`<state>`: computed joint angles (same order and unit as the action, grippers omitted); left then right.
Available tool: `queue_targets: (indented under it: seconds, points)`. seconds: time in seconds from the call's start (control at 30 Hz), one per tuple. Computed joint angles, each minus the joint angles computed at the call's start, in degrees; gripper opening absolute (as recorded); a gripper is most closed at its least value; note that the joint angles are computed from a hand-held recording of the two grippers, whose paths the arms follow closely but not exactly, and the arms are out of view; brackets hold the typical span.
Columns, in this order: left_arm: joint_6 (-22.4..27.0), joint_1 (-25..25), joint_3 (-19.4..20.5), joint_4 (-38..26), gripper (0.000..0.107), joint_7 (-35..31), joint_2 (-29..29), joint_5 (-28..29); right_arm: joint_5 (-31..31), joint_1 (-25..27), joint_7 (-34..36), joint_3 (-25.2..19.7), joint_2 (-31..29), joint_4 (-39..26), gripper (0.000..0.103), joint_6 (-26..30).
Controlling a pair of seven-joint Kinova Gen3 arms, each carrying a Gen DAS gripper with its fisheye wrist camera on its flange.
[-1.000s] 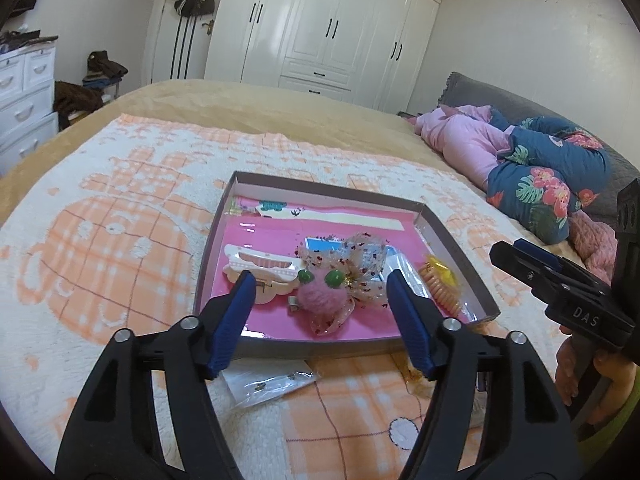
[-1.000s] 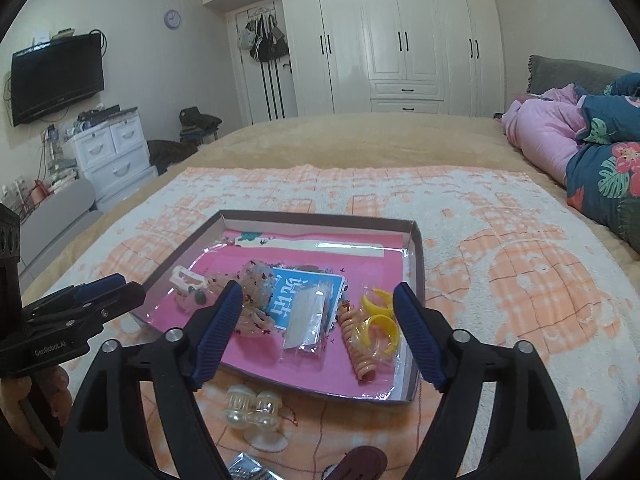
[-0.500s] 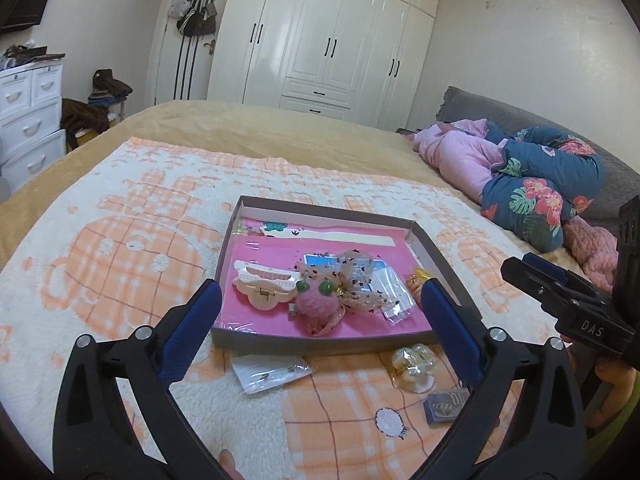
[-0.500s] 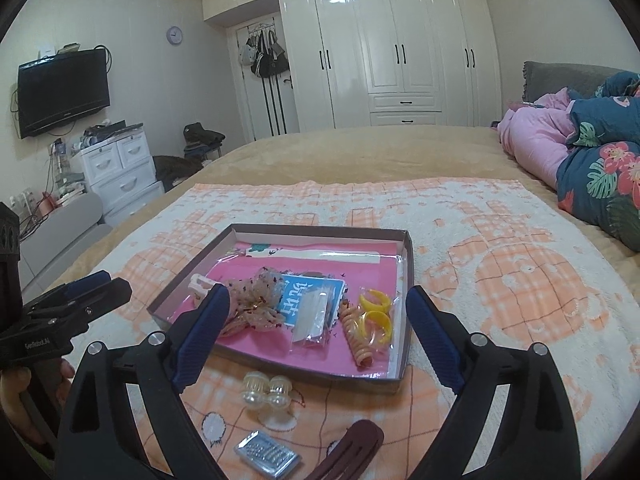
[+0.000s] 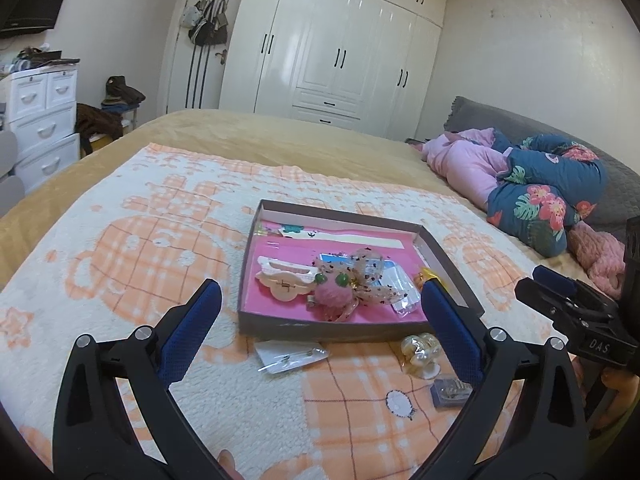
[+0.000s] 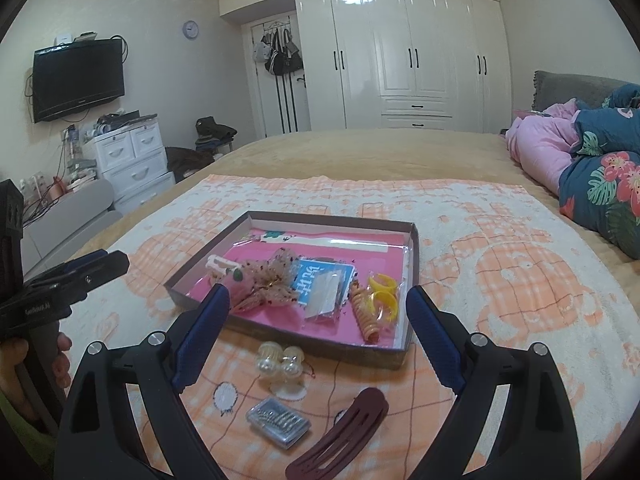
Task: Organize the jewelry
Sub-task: 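Withdraw both tools from the box toward the remaining items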
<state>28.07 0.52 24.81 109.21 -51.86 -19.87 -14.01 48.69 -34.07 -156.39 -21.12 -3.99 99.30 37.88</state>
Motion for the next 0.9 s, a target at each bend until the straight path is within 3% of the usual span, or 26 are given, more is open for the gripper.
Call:
queue_targets:
  seconds: [0.9]
  points:
    - [1.82, -1.77, -0.24, 3.89, 0.091, -3.32, -4.77, 3.08, -2.76, -2.27, 4.15, -2.33, -0.7, 2.19, 0.087, 0.25]
